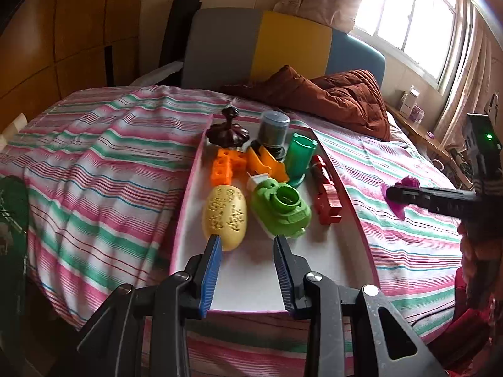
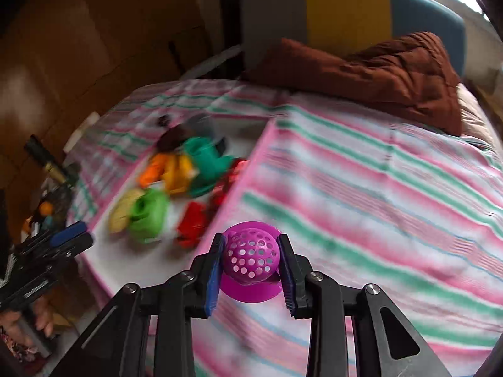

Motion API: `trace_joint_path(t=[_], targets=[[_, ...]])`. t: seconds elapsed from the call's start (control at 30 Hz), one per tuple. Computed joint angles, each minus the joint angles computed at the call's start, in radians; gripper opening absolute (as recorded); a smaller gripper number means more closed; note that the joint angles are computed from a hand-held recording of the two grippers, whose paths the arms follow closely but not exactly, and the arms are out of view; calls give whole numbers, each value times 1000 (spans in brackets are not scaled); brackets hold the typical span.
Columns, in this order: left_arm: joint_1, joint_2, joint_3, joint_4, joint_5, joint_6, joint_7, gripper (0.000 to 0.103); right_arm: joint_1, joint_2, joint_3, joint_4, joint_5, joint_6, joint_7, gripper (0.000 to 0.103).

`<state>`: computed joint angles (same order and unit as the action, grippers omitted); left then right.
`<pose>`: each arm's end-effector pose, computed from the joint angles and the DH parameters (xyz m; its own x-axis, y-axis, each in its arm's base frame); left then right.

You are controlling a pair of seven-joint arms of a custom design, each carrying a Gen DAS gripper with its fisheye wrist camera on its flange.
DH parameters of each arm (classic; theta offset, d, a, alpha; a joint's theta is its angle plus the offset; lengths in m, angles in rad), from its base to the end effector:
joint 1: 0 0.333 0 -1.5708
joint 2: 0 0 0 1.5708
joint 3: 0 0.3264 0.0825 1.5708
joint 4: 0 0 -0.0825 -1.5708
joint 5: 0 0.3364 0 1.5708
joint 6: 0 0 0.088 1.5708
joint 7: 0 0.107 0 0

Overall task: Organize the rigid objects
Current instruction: 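Carry the magenta ball to the tray and lower it with the right gripper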

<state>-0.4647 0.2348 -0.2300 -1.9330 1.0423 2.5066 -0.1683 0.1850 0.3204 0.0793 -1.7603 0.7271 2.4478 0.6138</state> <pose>0.4602 -0.3797 0.4394 0.2323 -0.9597 0.1583 -0.6865 -0.2770 -0.6723 0.6148 0.1610 0.4571 0.6990 -0.6866 -0.2001 -0.6448 -0.4839 -0.5916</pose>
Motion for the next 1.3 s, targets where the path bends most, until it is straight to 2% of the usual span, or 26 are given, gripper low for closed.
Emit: trace_joint_path(t=[0.27,0.43,0.7,0.97,1.13,1.17,1.3], targets=[[12,-60,-7,-47,6,-66,7,34,68,-102,40,-134,35,24,-88,33],[31,-93,-17,-85,-18,-79,-13,34,132,-96,44,-150,-25,-5,-11,33],[60,-157,-33,-149,-50,-125,-48,34,201,-57,56,-148,-92,28,83,33],[83,-185,-41,-176,-83,-128,-76,34,222,-26,70,-122,-93,19,149,34],[89,-185,-44,-176,-103,-131,-72,34,213,-49,75,-146,-60,16,133,39],[89,-184,-45,-175,-106,-134,-71,34,207,-55,74,-152,-43,14,131,42],[82,-171,-50,-154,-123,-167,-55,34,196,-85,69,-183,-3,39,126,47]])
